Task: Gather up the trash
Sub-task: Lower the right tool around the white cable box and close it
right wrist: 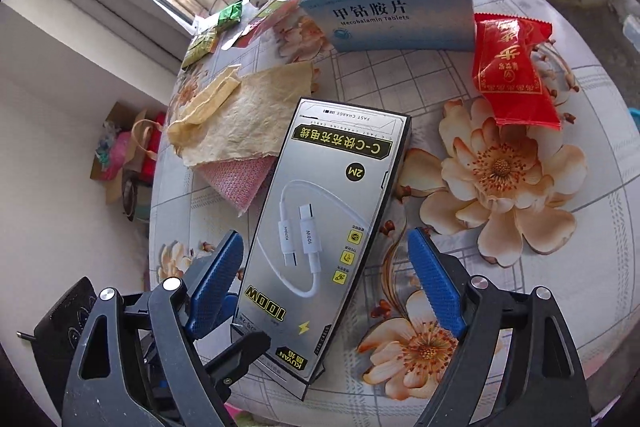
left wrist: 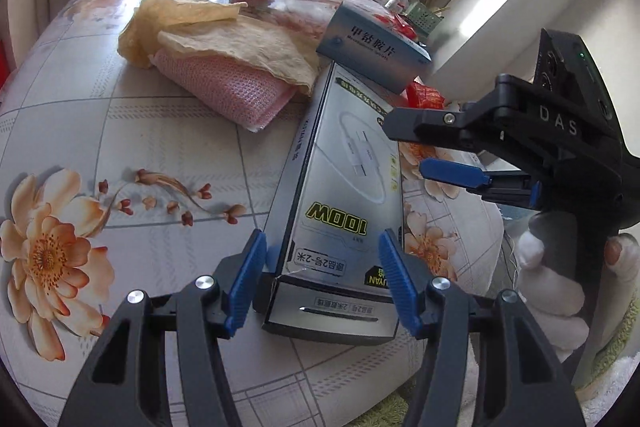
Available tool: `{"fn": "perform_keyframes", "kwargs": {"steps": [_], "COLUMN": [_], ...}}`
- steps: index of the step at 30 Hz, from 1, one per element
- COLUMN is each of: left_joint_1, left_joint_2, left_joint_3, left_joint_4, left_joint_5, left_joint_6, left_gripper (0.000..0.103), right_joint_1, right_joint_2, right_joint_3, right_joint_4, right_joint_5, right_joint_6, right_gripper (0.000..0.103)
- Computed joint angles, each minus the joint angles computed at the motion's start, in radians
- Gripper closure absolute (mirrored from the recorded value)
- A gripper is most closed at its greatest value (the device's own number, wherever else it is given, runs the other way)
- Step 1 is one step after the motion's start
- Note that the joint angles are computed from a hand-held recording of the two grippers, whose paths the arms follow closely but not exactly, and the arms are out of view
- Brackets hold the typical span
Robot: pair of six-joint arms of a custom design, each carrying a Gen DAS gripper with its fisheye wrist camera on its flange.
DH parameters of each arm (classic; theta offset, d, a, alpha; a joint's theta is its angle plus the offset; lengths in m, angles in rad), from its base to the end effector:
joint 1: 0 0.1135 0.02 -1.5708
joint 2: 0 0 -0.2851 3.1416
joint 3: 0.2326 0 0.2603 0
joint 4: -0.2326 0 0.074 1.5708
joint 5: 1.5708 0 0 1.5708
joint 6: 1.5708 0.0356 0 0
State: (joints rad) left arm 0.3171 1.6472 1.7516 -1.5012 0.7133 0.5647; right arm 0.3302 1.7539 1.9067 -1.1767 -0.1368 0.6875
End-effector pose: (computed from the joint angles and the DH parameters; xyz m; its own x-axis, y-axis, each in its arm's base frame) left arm 0.2970 0.0729 0.3844 -0.8591 0.1440 -0.4911 0.3925 0.8011 -0.4518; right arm 0.3484 0.1245 0.3984 -0.8709 0.3661 -0.3280 0.2127 0.8822 0.4200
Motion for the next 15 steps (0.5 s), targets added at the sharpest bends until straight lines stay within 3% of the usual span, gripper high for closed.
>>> {"fn": "perform_keyframes", "kwargs": {"steps": [15], "left_joint_1": [0.187], "left_joint_2": [0.034], "left_joint_3": [0.071], "left_joint_4": [0.008], "left_joint_5": [-0.022], "left_joint_6": [-0.032], "left_gripper": [0.046], "right_joint_1": [0.09], "right_joint_2": [0.147], "right_joint_3": [0.163], "right_joint_4": [-0.118], "right_joint_5": [0.141], "right_joint_6": [-0.027], "right_gripper": [0.02]}}
